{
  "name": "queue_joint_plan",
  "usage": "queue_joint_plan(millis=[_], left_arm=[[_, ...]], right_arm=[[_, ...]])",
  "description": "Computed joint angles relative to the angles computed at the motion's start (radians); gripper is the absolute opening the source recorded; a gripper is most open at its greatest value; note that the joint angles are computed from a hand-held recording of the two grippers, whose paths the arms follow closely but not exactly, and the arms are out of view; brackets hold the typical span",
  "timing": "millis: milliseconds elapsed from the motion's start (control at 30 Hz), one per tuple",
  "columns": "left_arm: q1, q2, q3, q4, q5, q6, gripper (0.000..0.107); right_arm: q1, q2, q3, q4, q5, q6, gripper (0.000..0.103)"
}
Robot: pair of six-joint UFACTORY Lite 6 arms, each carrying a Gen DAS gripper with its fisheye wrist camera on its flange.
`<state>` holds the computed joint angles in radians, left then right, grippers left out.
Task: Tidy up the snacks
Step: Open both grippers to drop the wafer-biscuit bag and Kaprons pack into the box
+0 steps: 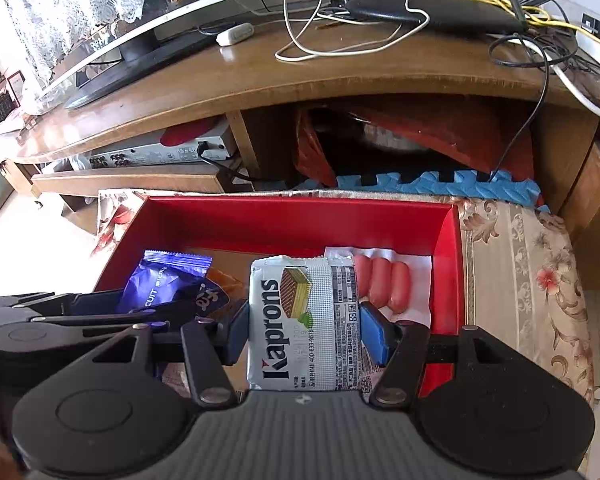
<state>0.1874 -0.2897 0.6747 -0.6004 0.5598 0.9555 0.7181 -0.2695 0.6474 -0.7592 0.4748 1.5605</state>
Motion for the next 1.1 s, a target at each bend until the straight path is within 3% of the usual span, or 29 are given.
queue_joint_plan(millis=[633, 1100], left_arm=[[0.009, -0.013, -0.004, -0.002, 0.014, 0.005, 0.073], [0.083, -0.179, -0.063, -0.013, 0.145, 0.065, 0.073]], right_arm=[[0.011, -0.025, -0.012, 0.007, 0.020, 0.017, 0.059], [0.184, -0.169, -0.041, 0.040, 0.210, 0.106, 0.059]])
